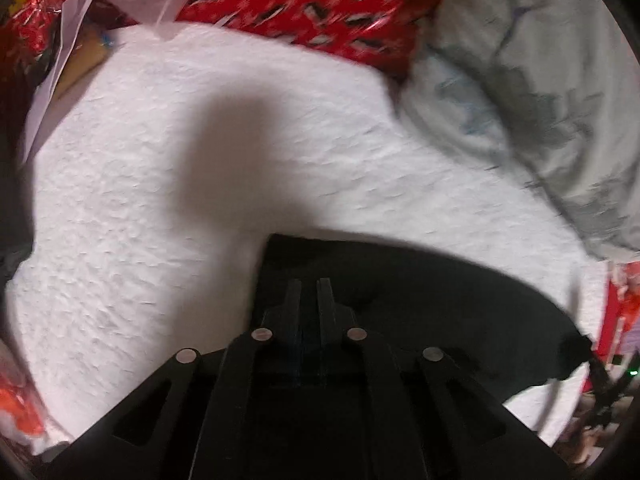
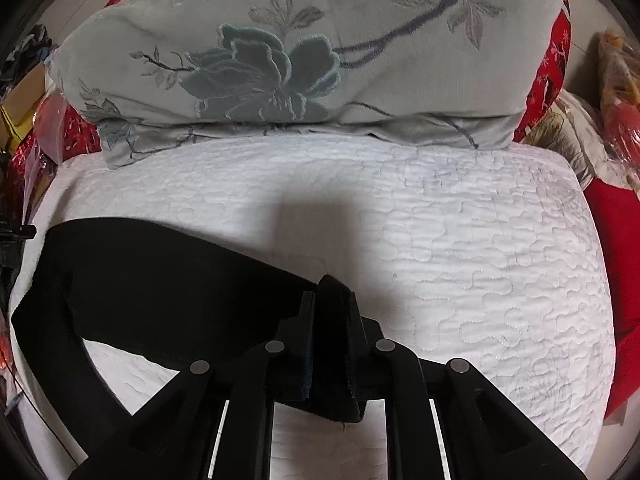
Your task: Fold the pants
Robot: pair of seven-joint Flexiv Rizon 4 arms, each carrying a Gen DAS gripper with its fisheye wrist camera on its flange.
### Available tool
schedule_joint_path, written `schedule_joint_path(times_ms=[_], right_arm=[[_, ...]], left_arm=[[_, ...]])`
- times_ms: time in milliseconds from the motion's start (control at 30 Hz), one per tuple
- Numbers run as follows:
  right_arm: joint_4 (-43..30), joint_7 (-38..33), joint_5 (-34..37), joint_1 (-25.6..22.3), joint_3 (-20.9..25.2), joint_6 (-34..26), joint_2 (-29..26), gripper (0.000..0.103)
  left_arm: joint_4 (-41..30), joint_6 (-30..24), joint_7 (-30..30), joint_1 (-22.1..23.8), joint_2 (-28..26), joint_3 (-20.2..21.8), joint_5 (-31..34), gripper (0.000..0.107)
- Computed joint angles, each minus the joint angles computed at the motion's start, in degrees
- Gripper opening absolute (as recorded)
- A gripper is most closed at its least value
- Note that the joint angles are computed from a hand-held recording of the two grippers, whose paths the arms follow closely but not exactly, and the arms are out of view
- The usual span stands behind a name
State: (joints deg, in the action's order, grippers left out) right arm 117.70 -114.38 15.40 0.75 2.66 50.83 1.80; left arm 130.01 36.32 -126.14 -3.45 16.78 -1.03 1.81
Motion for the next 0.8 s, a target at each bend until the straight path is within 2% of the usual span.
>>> schedule_joint_path(times_ms=[33,100,200,267,333,400,533,600,633,700,767,800], right_arm=[[0.25,0.62,-0.7,-0.06,0.0,0.5,-0.21,0.017],[-0.07,1.47,-0.35,-0.23,-0.26,-0.01,-0.64,0.017],[-1.56,2.18,0.95,-0.76,-0.73,-0.58,-2.33,0.022],[-2.1,3.08,0.95,-1.22,-0.75,-0.35,-3.4,0.029],[-2.88,3.52,1.64,-1.71,-0.72,-0.9,-4.48,0.033],[-3.66,3.22,3.31,-2.19,-0.46,-1.74,-5.2,0.034],[-3.83,3.07,5.13,-2.48,0.43,-1.05,-5.89,0.048],[-3.59,3.53,4.94,-2.28,0.83,-0.21,-5.95,0.051],[-3.6,3.64,5.28,-2.23,0.99,-0.13,-5.91,0.052],[-4.2,1.99,7.32,-2.5,1.12,-1.22,-5.82,0.051],[-4.11,0.74,6.58,-2.42,1.15,-1.3,-5.88,0.035],[-3.8,0.53,5.43,-2.27,1.17,-0.69,-5.92,0.017]], left_arm=[[0.54,-0.11,1.39,-0.03,-0.56,0.89,-1.3,0.008],[1.76,1.2,2.74,0.25,-1.14,2.02,-3.15,0.008],[4.79,6.08,6.16,0.65,-0.94,4.43,-7.87,0.01],[6.57,8.56,8.5,0.97,-1.12,5.61,-11.6,0.024],[8.48,11.09,11.42,1.05,-1.28,6.55,-15.32,0.03],[9.73,12.49,15.0,0.87,-1.37,6.98,-18.27,0.031],[10.87,16.01,21.47,-0.86,-3.88,6.28,-26.26,0.044],[10.03,15.95,23.43,-1.45,-4.97,5.11,-27.06,0.044],[9.14,15.8,23.0,-1.26,-5.71,4.19,-25.38,0.045],[8.41,15.44,21.23,-0.93,-5.7,3.33,-22.36,0.044],[7.98,15.63,20.16,-0.96,-5.68,3.01,-20.89,0.028],[7.61,15.07,19.44,-0.98,-5.55,2.87,-20.28,0.027]])
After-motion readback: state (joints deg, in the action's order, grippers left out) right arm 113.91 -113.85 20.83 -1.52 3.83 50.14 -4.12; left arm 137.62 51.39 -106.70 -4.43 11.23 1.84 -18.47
